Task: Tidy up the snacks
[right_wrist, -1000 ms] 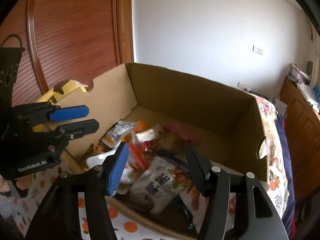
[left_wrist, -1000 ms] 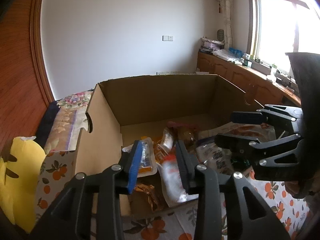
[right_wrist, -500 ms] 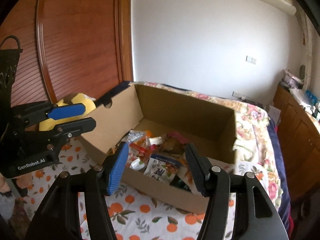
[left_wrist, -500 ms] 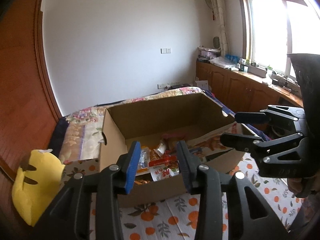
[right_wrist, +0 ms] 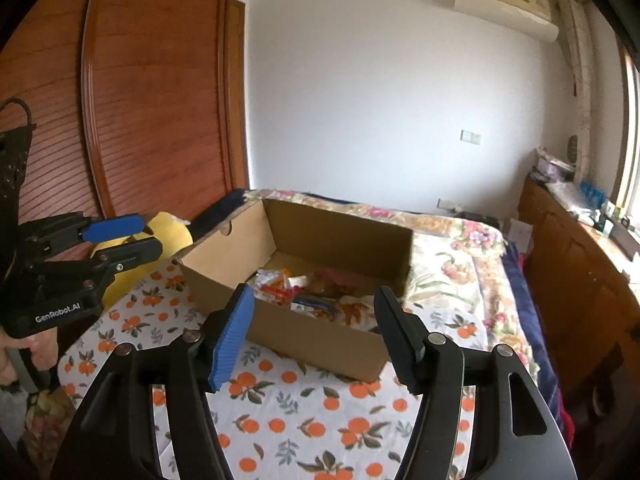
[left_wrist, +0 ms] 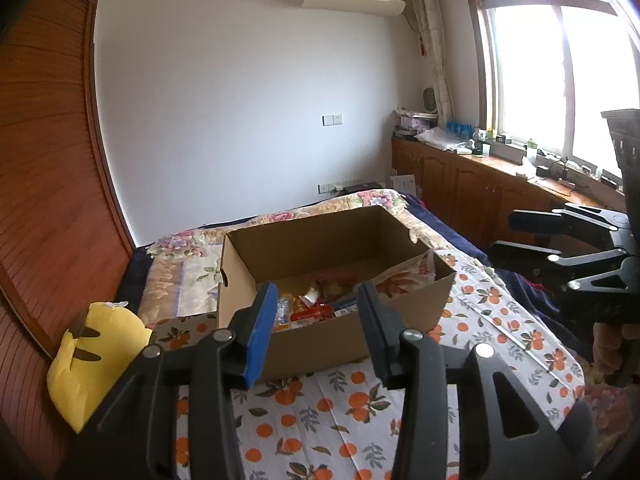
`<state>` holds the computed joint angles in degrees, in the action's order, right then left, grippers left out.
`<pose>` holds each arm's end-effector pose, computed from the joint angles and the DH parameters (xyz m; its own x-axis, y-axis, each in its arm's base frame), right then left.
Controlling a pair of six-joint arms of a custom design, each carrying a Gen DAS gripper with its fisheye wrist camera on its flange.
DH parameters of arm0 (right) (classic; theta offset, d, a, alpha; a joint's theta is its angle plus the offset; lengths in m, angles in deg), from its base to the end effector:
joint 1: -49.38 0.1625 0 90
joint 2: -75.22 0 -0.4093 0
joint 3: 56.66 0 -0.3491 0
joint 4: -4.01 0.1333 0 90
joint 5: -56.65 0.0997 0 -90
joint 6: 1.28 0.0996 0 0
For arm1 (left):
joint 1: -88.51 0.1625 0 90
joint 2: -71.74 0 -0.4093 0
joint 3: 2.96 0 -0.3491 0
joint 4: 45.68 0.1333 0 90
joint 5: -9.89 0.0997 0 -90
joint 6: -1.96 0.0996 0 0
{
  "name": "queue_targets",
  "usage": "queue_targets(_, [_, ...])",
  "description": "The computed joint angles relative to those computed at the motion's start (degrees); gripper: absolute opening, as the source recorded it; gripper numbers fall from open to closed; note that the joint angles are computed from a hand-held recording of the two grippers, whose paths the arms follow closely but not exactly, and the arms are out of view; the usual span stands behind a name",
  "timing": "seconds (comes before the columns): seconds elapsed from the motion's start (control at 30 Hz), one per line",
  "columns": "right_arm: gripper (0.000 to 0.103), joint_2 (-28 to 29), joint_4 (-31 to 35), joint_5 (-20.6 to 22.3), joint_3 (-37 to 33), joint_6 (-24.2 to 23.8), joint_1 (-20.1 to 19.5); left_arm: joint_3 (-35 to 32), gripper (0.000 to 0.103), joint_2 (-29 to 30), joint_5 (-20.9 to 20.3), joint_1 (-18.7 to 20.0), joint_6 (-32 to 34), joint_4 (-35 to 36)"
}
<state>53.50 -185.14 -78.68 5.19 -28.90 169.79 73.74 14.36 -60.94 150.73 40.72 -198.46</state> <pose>0.4378 -0.6225 0.1384 -0.6899 -0.0552 0.7218 -0.6550 0.4721 -0.5899 -0.1734 -0.6853 0.3920 -0.5219 0.5895 -0.6165 0.8529 0.3503 -0.3871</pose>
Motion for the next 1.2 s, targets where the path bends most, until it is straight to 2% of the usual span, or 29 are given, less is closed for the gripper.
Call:
queue_targets(0.3, [0.068, -3.8, -7.2, -2.3, 9.9, 2.1, 2.3, 8.4, 0.049, -5.8, 1.5, -2.0, -1.7, -2.6])
queue_targets(0.53, [0.077, -5.4, -11.7, -4.3, 15.7, 3.1, 4.6, 14.5, 0.053, -11.1, 1.8, -3.5, -3.1, -5.2])
queue_targets(0.57, [0.079, -5.5, -12.3, -4.6, 16.4, 3.2, 4.9, 15.3, 0.055, -11.9, 1.7, -3.7, -3.2, -5.4])
queue_targets(0.67, [0.084, -5.9, -14.9, -5.4, 18.5, 3.7, 5.7, 17.2, 0.068, -14.1, 0.2, -3.8, -4.1, -5.6])
queue_targets(0.73, [0.087, -6.6, -16.6, -5.3, 20.2, 4.1, 6.2, 18.2, 0.068, -15.4, -0.8, -3.8, -4.5, -5.4])
queue_targets(0.83, [0.087, -7.5, -18.2, -5.5, 21.9, 5.4, 6.9, 20.9, 0.069, -17.6, 0.7, -4.7, -3.5, -7.5])
queue_targets(0.97, [0.089, -8.1, -20.2, -6.8, 22.8, 4.1, 8.1, 23.3, 0.07, -20.2, 2.0, -5.7, -2.7, -8.0])
queue_targets(1.03, [0.091, -8.4, -20.9, -7.5, 23.1, 3.6, 8.7, 24.4, 0.072, -21.4, 2.6, -6.2, -2.4, -8.2])
queue_targets(1.1, [0.092, -8.4, -21.9, -7.9, 23.4, 2.9, 9.3, 26.0, 0.083, -22.7, 3.5, -6.8, -2.4, -9.4])
queue_targets(1.2, [0.1, -8.3, -23.3, -8.3, 24.1, 2.6, 10.1, 28.3, 0.083, -24.4, 4.4, -7.5, -2.3, -11.1])
